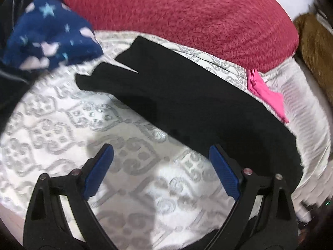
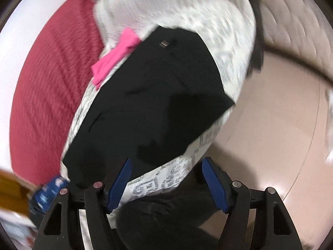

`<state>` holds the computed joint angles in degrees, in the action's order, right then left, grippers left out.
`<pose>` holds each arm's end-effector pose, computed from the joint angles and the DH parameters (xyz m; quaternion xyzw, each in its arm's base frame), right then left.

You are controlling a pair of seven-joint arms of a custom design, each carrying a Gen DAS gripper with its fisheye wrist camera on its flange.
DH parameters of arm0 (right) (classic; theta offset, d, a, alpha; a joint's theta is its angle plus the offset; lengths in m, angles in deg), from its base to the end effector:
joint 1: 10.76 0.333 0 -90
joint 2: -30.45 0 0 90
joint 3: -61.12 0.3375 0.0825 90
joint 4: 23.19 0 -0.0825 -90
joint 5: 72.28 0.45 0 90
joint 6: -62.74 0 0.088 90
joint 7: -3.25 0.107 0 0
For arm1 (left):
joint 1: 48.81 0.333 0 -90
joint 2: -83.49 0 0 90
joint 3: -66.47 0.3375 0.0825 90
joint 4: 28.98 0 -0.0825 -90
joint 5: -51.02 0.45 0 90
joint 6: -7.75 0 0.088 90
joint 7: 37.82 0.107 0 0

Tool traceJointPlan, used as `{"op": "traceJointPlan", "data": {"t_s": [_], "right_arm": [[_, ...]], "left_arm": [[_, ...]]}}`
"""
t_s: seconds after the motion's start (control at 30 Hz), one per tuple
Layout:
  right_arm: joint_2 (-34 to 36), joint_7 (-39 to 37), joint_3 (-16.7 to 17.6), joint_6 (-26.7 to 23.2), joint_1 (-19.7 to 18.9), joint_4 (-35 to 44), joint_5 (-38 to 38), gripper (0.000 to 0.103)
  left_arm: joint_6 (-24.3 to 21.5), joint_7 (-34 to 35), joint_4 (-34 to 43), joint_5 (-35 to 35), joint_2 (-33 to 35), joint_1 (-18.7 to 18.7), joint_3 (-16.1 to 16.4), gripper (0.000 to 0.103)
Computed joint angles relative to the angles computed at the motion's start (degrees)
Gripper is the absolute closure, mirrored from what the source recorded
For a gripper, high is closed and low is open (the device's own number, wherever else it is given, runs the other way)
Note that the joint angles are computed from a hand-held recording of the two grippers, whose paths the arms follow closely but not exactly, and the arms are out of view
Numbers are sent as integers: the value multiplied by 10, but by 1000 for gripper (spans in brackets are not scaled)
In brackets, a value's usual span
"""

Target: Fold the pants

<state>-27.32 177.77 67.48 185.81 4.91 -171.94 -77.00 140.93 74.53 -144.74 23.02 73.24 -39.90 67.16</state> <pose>0.3158 0.1333 0.6120 -0.2280 0.9305 -0.0514 0.2820 0.5978 0.0931 0.5871 -0.6807 0.6618 -0.2978 0.0999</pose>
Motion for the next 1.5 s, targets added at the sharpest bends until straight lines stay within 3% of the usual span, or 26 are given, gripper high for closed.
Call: {"op": "traceJointPlan", "data": {"t_s": [0.17,0.3,0.4,0.53,0.57,0.6,0.63,0.7,0.8,0.97,1.2,1.3,1.4,1.5], "right_arm": [[8,14,-15,51,-2,-29,22,29],[14,28,-26,112,-4,-55,42,23],[26,45,-35,149,-7,-71,60,23],[57,37,-41,161,-15,-60,59,23],[65,32,-42,164,-16,-55,56,23],[72,24,-43,168,-15,-49,54,33],[80,11,-43,162,-15,-39,47,59],[101,-20,-26,90,-28,4,8,90],[113,-42,1,44,-39,43,-39,92],[89,-34,17,33,-48,63,-81,93],[75,-48,14,1,-39,73,-89,94],[77,-42,8,-3,-33,62,-71,94],[81,-43,5,-2,-31,61,-66,94],[89,-53,6,1,-33,70,-75,93]], "left_arm": [[-26,-48,51,15,72,-4,-14,10],[-51,-52,77,-17,107,-6,-21,10],[-48,-66,92,-4,127,-9,-29,10],[-42,-80,108,7,145,-9,-33,10],[-39,-83,110,6,148,-8,-33,10],[-38,-86,113,4,151,-7,-34,10],[-38,-87,114,1,152,-5,-33,10],[-36,-93,116,0,153,-3,-33,10],[-36,-104,115,2,150,1,-31,10],[-46,-112,105,2,133,7,-27,10],[-49,-137,99,-2,129,9,-24,10],[-47,-162,105,30,135,5,-26,10],[-70,-176,110,49,132,4,-26,10],[-90,-160,99,16,117,10,-23,10]]}}
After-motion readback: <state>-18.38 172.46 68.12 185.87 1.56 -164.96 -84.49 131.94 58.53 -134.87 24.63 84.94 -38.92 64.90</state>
